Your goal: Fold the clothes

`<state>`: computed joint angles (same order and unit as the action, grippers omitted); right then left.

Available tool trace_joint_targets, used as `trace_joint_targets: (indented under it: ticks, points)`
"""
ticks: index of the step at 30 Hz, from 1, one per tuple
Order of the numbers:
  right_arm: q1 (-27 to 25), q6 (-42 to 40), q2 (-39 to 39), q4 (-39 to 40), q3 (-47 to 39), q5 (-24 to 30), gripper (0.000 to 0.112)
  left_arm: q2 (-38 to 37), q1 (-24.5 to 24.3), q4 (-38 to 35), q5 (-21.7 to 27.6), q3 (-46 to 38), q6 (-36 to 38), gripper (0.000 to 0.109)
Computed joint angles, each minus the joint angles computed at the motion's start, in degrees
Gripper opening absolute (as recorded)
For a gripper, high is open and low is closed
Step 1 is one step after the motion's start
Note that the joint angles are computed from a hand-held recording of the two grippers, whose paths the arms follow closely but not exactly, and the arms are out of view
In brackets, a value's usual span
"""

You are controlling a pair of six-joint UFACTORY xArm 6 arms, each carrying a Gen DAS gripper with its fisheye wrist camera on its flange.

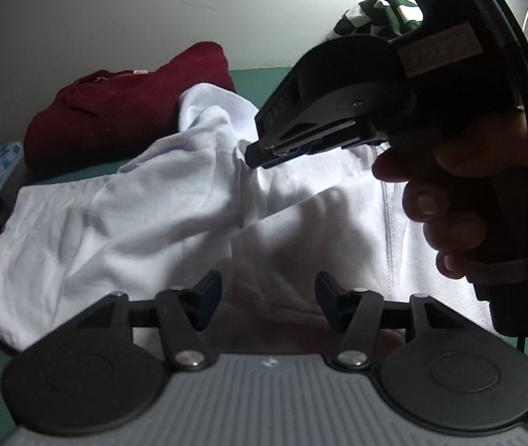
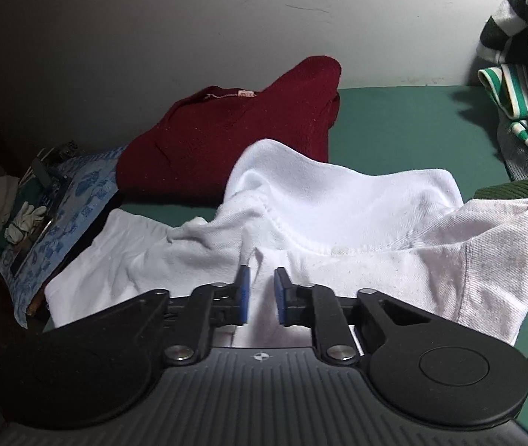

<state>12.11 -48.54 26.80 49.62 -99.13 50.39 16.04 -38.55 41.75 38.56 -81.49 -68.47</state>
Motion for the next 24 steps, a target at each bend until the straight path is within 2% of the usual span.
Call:
trace_joint_targets:
  ticks: [3,5,7,11,16,19,22,23,24]
  points:
    - [-0.7,0.7,0.9,2.0,-1.5,0.5,0.002,-0.2,1.1,-1.8,-2.6,1.4,1.2,0.036]
    - [-1.4,0.6,1.6,4.8,-3.1,2.1,0.002,-1.6,1.8,-1.5,-4.7,3.6,-0.2,0.008]
    - [-1.9,1.0,2.6,7.8,-5.2,4.6,0.002,-3.5,2.4,0.2,-6.2,5.9,-3.0,0.008]
    - [-1.4,2.2,4.2,11.7,-7.9,6.5,0.002,-6.2,2.2,4.7,-5.1,8.3,-8.5,0.007]
    - [1.0,3.8,5.9,9.1,-8.6,3.7,0.003,-5.1,2.1,2.4,-3.9,7.8,-5.5,0.007]
    - [0.7,4.3,6.5,8.7,-8.8,4.1,0.008,-5.2,1.9,2.6,-3.8,8.2,-5.1,0.007]
    - [-2.4,2.0,3.3,14.0,-4.9,4.8,0.023,-6.0,1.9,3.2,-4.2,9.1,-5.5,0.007]
    - [-3.6,1.3,2.2,15.8,-3.7,5.2,0.023,-6.2,1.9,3.4,-4.3,9.4,-5.6,0.008]
    - [-4.2,-0.3,0.5,15.2,-1.5,3.2,0.023,-6.3,2.0,3.5,-4.5,9.6,-5.8,0.008]
